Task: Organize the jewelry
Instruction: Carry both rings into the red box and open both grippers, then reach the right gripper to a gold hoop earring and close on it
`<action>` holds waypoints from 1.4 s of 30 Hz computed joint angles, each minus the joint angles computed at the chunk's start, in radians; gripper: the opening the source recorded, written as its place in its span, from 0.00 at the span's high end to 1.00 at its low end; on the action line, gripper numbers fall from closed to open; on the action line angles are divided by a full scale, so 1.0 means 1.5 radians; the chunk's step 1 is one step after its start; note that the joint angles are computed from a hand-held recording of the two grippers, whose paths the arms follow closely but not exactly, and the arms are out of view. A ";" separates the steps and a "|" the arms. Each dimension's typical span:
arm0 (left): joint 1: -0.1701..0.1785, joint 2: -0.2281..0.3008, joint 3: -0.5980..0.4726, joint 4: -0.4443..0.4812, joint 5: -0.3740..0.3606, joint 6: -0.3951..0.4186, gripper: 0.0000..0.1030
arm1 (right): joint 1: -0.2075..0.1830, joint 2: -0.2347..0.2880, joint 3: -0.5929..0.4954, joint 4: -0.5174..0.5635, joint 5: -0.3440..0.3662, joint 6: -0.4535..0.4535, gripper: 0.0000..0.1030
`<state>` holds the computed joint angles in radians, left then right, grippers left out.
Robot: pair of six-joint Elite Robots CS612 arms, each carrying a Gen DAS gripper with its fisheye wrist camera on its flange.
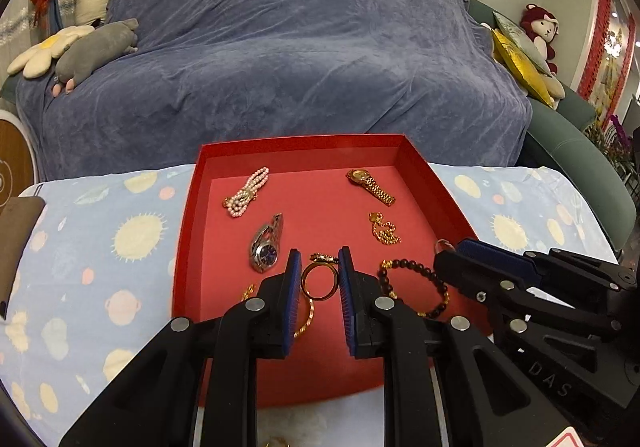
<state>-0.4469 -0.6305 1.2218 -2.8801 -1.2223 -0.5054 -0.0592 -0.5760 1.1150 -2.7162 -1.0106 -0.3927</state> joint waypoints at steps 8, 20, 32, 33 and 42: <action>0.026 0.045 -0.082 0.068 -0.064 -0.019 0.85 | 0.011 0.054 -0.092 0.067 -0.014 0.029 0.82; 0.030 0.044 -0.077 0.078 -0.059 -0.041 0.68 | 0.008 0.057 -0.100 0.069 -0.001 0.044 0.81; 0.003 -0.063 0.094 -0.003 0.001 -0.061 0.66 | -0.032 -0.061 0.093 -0.011 0.035 -0.016 0.74; 0.000 -0.071 0.108 -0.009 0.003 -0.067 0.65 | -0.035 -0.072 0.113 -0.020 0.037 -0.022 0.74; -0.032 -0.118 0.211 -0.019 0.033 -0.098 0.55 | -0.051 -0.122 0.230 -0.032 0.053 -0.057 0.66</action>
<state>-0.4956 -0.8079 1.5379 -2.9080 -1.1721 -0.6530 -0.1362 -0.7596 1.4598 -2.7644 -0.9304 -0.4783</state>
